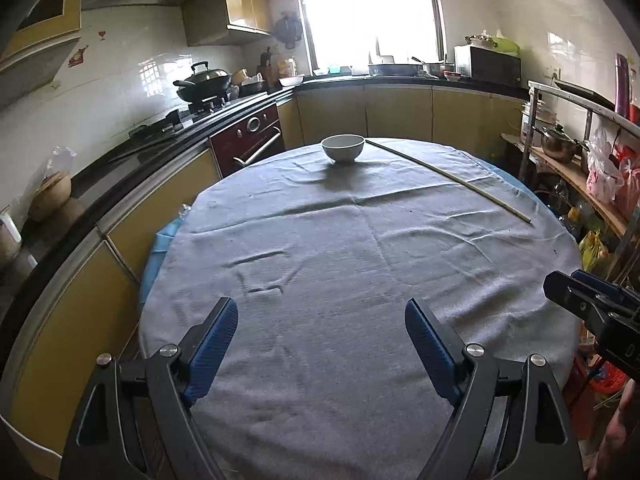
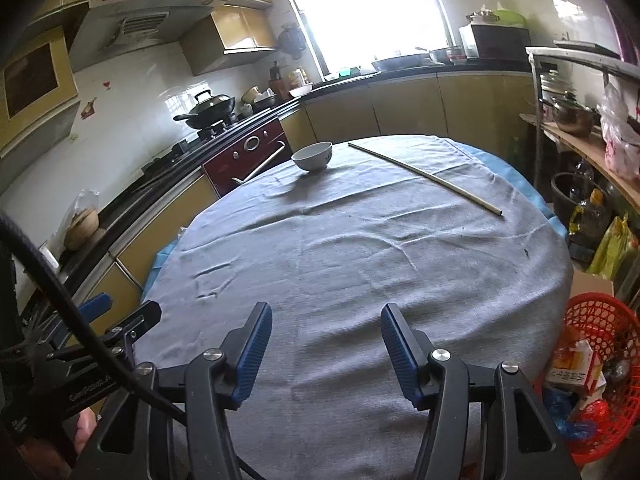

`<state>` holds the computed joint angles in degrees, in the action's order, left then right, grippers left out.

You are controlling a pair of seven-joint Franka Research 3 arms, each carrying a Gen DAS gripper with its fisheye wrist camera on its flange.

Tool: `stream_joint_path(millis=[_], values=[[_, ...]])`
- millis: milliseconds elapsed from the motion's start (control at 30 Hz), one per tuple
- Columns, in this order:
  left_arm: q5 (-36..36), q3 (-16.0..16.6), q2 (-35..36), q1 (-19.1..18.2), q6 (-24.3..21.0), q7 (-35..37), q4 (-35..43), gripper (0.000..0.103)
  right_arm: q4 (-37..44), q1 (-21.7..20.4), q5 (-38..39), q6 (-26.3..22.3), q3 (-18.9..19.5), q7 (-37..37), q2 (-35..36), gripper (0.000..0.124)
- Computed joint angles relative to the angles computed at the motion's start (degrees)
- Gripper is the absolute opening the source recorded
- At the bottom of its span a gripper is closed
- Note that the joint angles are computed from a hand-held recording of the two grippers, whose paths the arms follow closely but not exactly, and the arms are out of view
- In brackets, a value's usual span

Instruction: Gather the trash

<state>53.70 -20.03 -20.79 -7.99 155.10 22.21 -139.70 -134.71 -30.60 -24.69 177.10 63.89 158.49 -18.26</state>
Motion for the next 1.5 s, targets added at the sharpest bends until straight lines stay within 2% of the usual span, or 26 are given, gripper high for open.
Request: stream_joint_path(millis=[433, 733, 1167, 1500], values=[[-3.0, -1.3, -8.1, -1.5, -2.7, 1.7, -4.3, 0.086, -2.7, 11.5, 0.2, -5.1, -7.1, 1.3, -8.0, 0.062], [-6.1, -2.0, -14.1, -1.9, -5.1, 3.2, -7.2, 0.086, -3.4, 15.9, 0.2, -6.2, -9.6, 1.5, -12.2, 0.063], [-7.9, -3.2, -19.9, -1.6, -6.4, 4.5, -9.1, 0.086, -3.5, 18.1, 2.3, -7.3, -10.2, 0.4, -16.0, 0.065], [-8.8, -3.6, -21.0, -1.3, -6.5, 4.9, -9.4, 0.086, -3.7, 17.8, 3.8, -7.0, -9.8, -0.6, -16.7, 0.065]])
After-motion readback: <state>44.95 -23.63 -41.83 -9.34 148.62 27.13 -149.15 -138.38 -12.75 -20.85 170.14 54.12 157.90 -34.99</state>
